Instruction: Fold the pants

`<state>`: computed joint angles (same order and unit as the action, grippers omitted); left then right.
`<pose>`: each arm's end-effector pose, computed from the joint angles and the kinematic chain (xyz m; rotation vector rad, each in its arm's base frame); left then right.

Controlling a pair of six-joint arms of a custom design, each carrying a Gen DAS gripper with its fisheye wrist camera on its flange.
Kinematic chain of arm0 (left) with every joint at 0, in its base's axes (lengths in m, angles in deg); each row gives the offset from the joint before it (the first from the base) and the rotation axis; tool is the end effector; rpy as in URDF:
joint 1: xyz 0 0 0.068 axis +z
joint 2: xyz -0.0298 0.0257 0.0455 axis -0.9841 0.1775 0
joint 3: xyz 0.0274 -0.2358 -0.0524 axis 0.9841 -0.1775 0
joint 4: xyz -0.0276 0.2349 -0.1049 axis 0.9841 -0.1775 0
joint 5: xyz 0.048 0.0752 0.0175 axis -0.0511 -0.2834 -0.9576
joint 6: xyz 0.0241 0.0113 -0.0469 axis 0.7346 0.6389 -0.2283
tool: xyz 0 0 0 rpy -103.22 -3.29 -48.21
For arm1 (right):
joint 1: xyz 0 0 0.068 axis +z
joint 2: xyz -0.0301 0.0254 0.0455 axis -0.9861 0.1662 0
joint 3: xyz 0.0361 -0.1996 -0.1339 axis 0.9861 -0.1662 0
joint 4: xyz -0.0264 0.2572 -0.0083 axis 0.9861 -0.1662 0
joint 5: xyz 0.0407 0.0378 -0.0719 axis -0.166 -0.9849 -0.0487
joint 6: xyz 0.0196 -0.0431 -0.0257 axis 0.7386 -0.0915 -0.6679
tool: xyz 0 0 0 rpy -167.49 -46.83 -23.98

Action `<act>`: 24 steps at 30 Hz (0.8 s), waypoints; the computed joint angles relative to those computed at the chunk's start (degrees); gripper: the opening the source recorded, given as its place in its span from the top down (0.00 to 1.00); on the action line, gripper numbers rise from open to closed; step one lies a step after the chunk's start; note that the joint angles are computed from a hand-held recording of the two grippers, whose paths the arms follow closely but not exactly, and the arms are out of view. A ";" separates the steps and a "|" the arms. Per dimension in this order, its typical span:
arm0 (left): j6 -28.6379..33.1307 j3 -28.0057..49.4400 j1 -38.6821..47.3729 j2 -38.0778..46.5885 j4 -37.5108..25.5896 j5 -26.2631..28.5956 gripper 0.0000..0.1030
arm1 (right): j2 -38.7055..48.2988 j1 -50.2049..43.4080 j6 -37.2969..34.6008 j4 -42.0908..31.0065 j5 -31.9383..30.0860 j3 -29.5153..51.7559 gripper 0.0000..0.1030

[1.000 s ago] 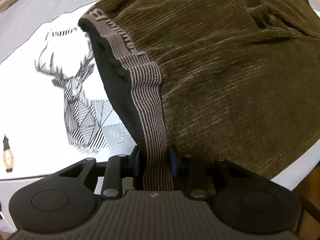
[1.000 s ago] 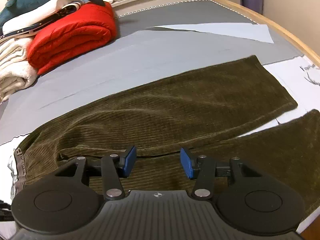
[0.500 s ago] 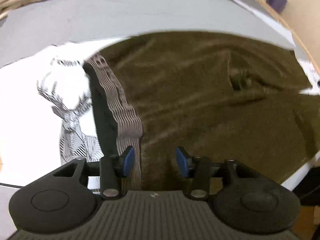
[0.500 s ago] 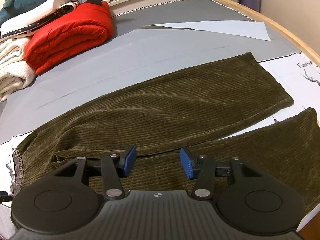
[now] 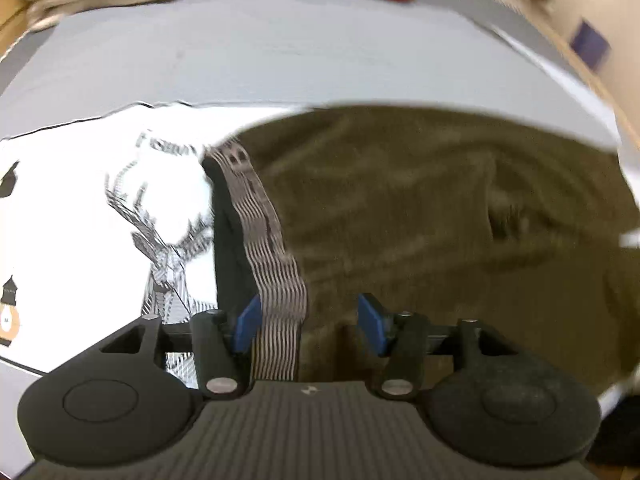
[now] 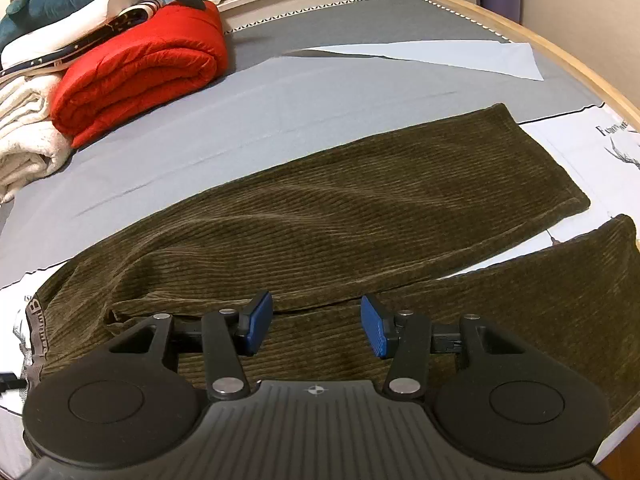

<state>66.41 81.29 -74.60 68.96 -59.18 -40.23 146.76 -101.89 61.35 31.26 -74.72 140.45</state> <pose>0.1809 0.0181 0.1544 -0.5199 2.6274 -0.0003 0.3803 -0.1323 0.2008 -0.1351 2.5101 0.3310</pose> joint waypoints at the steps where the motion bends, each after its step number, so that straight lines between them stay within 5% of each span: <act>1: -0.97 0.23 0.76 -0.27 0.50 0.11 0.41 | 0.02 0.15 0.21 0.01 0.15 -0.01 0.50; 4: -2.07 0.98 4.31 2.36 4.45 2.02 0.47 | -0.27 0.62 0.54 0.35 -0.01 -0.25 0.50; 6: -3.34 1.67 5.41 4.01 6.09 3.19 0.84 | -1.04 1.13 0.64 1.42 -0.16 -1.13 0.50; 8: -3.53 2.28 6.29 6.40 7.87 4.04 1.00 | -1.50 1.60 0.89 2.34 -0.37 -1.65 0.51; 12: -7.25 3.50 3.38 9.09 9.72 0.25 1.00 | -1.05 2.45 2.41 2.62 -0.36 -1.24 0.53; 17: -11.44 4.51 2.87 12.67 14.17 -0.76 1.00 | -0.62 3.87 4.41 1.89 -2.39 -0.17 0.74; 24: -15.15 6.94 2.50 18.45 20.37 -0.91 1.00 | 0.19 6.68 6.50 -0.88 -5.19 2.14 0.74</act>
